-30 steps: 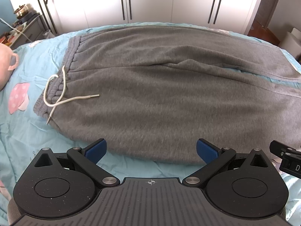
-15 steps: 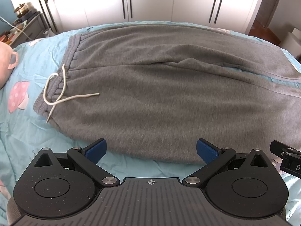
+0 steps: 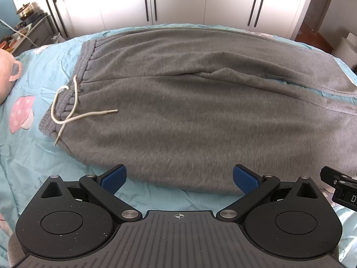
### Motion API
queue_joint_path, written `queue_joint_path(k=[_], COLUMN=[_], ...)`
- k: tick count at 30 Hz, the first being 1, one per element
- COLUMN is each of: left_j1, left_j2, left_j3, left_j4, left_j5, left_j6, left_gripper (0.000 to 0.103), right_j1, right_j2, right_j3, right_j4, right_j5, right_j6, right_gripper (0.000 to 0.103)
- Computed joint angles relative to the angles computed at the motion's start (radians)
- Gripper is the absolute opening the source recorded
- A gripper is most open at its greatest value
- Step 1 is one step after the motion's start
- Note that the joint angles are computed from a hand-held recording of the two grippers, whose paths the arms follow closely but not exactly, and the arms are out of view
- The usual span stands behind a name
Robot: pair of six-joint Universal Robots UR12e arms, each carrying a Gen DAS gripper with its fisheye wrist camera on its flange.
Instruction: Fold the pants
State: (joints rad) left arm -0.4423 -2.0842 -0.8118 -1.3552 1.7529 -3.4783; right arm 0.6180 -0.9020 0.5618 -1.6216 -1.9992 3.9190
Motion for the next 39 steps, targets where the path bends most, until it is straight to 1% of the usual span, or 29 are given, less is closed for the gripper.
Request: queue_joint_path(k=[13,20,25,32,34,37,38,39], left_j1=[0.001,0.002,0.004,0.008,0.012,0.021,0.024,0.028], left_j2=[-0.002,-0.008,-0.015,-0.026,-0.030,-0.046,-0.056,-0.068], left_j3=[-0.001,0.006,0.016,0.028,0.031,0.051,0.062,0.078], left_j4=[0.001,-0.002,-0.015,-0.020,-0.019,-0.021,-0.014,-0.009], left_j5=[-0.002,-0.001,-0.007,-0.017,-0.028,-0.036,-0.037,-0.037], left_j6=[-0.002,0.002,0.000,0.009,0.014,0.011,0.011,0.013], left_gripper=[0.103,0.103,0.103,0.103,0.103,0.103,0.103,0.103], right_j1=[-0.003,-0.005,-0.008,-0.014,-0.022,-0.050,-0.060,-0.066], right_j2=[0.003,-0.006,-0.004,-0.015,-0.036,-0.078,-0.091,-0.099], right_j3=[-0.004,0.019,0.019,0.045,0.092,0.182,0.210,0.229], right_j4=[0.006,-0.015,-0.012,-0.032,-0.084,-0.177,-0.206,-0.229], right_j5=[0.009,0.014,0.017,0.042,0.075,0.193,0.223,0.234], right_j6=[0.006,0.005,0.008,0.016,0.029,0.065,0.068,0.072], right_gripper=[0.098,0.098,0.098,0.098,0.098,0.098,0.098,0.098])
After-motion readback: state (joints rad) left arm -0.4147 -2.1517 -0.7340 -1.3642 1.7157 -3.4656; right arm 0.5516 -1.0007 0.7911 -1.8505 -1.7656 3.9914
